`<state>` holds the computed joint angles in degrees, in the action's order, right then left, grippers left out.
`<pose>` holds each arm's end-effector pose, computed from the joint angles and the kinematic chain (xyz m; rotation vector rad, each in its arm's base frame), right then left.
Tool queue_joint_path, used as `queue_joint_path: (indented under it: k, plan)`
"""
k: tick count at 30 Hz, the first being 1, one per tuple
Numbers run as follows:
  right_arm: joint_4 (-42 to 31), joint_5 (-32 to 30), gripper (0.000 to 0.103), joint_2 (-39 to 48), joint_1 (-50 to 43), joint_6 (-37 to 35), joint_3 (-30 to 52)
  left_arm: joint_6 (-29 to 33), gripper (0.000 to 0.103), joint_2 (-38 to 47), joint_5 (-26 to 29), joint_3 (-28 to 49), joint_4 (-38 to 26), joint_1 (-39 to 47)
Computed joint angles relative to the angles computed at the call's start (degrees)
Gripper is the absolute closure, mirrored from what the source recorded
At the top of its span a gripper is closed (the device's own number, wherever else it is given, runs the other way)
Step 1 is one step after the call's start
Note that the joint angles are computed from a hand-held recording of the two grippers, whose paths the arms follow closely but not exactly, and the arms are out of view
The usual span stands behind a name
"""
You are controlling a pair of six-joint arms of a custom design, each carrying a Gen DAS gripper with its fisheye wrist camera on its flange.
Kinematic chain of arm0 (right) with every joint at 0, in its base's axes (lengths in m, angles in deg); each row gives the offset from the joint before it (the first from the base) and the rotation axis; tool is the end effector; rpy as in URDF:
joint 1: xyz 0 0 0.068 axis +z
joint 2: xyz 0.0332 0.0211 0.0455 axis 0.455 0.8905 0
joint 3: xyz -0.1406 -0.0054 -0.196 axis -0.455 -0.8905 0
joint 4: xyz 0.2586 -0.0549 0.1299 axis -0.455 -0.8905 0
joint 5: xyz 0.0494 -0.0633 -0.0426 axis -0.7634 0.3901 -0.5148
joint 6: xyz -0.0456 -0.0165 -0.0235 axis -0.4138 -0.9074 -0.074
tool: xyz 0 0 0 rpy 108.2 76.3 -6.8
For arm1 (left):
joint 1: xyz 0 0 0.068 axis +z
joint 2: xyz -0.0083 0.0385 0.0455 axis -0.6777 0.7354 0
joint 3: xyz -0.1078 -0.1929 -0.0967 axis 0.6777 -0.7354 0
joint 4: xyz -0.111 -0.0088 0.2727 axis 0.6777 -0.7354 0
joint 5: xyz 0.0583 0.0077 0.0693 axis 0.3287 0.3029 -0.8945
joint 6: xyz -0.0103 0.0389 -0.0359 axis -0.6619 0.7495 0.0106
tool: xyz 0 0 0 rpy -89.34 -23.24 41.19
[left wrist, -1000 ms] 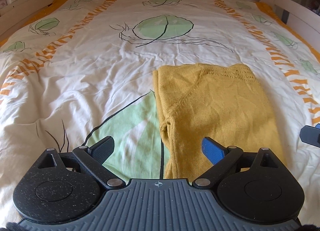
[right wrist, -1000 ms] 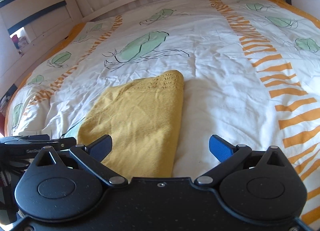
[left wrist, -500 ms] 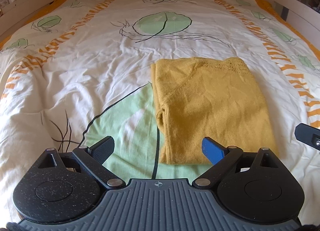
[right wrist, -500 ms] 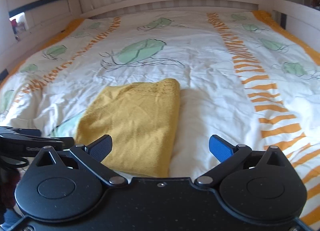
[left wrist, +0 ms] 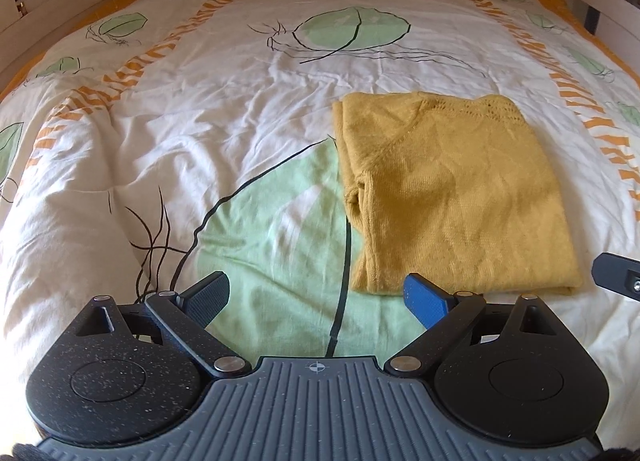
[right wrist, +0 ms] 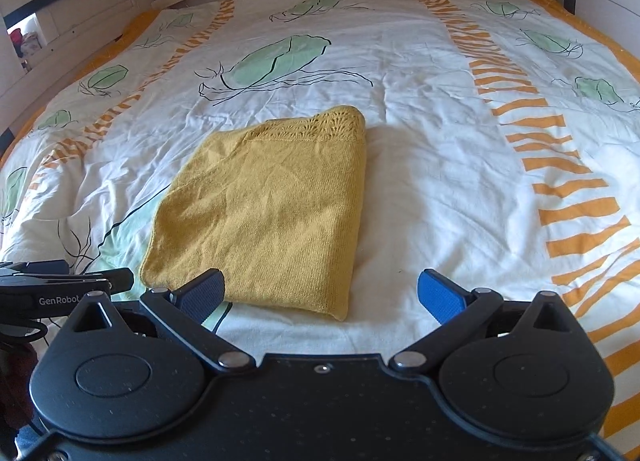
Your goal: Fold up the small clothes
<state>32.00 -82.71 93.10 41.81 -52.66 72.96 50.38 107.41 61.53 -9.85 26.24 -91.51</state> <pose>0.1839 0.0469 0.2004 0.1149 2.4027 0.2293 0.2220 -0.2291 0.2004 0.1371 2.5007 0.0606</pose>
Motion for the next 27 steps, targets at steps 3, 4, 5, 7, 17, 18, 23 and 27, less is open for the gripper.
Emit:
queue_joint_path:
  k: [3,4,5,7,17,18,23,27]
  plan:
    - [0.2,0.0,0.001,0.8,0.2,0.0,0.3,-0.1,0.008,0.0,0.2,-0.1,-0.1,-0.1]
    - [0.3,-0.1,0.001,1.0,0.3,0.1,0.4,-0.2,0.008,0.1,0.2,-0.1,-0.1,-0.1]
    - [0.3,-0.2,0.001,1.2,0.3,0.1,0.4,-0.2,0.008,0.1,0.3,-0.2,-0.1,-0.1]
    - [0.4,-0.3,0.001,1.5,0.4,0.1,0.5,-0.1,0.008,0.2,0.5,-0.2,0.0,0.0]
    - [0.7,-0.6,0.001,2.8,0.8,1.2,0.4,0.4,0.008,0.8,1.7,-0.3,0.2,0.4]
    - [0.7,-0.7,0.001,3.0,0.8,1.3,0.4,0.4,0.008,0.8,1.8,-0.3,0.3,0.4]
    - [0.8,-0.8,0.001,3.5,1.0,1.8,0.3,0.4,0.008,1.0,2.3,-0.3,0.5,0.5]
    - [0.9,-0.8,0.001,3.8,1.2,2.3,0.3,0.6,0.008,1.1,2.5,-0.3,0.6,0.7]
